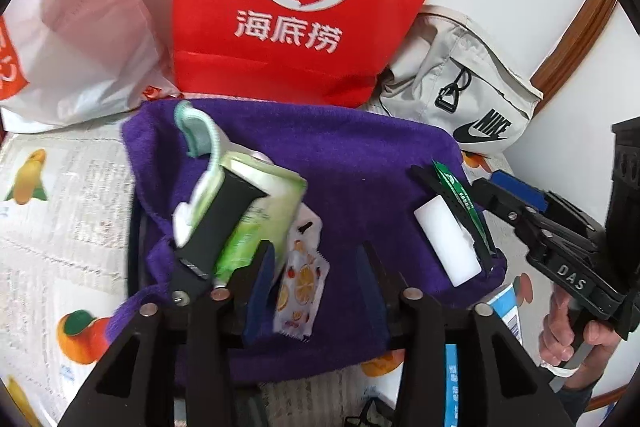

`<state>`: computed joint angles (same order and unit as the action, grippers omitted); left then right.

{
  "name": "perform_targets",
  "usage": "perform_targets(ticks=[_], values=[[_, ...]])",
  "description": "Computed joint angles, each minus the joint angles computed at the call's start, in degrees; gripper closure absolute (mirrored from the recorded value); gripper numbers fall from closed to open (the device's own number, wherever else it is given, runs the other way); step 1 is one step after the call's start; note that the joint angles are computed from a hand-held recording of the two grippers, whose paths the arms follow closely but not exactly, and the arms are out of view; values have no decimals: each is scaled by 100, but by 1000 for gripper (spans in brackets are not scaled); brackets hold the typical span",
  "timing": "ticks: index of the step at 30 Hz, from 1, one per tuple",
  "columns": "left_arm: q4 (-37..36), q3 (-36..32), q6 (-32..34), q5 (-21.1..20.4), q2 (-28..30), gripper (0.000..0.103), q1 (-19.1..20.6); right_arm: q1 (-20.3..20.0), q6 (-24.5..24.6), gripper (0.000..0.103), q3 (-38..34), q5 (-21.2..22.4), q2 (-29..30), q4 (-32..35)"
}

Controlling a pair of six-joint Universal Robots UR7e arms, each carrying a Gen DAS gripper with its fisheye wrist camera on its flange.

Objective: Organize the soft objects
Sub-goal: 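Release the sachet with the left gripper while the right gripper lowers the strap, then move both grippers back from the towel toward the yellow pouch and mesh bag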

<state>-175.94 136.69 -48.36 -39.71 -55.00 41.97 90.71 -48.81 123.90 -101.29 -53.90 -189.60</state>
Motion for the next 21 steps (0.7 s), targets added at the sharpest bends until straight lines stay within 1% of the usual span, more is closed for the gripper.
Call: perform_targets(ticks=[4, 7, 10, 12, 13, 15, 18, 21], values=[[385, 175, -411, 181, -262, 59, -241, 7, 80, 54, 302, 183, -282, -66], [887, 351, -885, 323, -538, 56, -512, -21, 112, 53, 611, 258, -524, -61], [1359, 526, -1406, 410, -788, 54, -801, -56, 38, 53, 971, 290, -755, -118], [1708, 637, -1758, 426, -959, 52, -998, -105, 10, 53, 1244, 339, -914, -189], [2052, 695, -2048, 444, -1089, 51, -1137, -133, -1, 53, 1387, 369, -1002, -192], [2473, 763, -2421, 454, -1240, 47, -1311, -193, -55, 52, 1684, 410, -1151, -236], [3014, 974, -3040, 378, -1518, 46, -1655, -259, -160, 52, 2010, 393, -1252, -352], [3318, 1190, -3538, 277, -1733, 46, -1941, -366, -282, 52, 2340, 411, -1347, -428]])
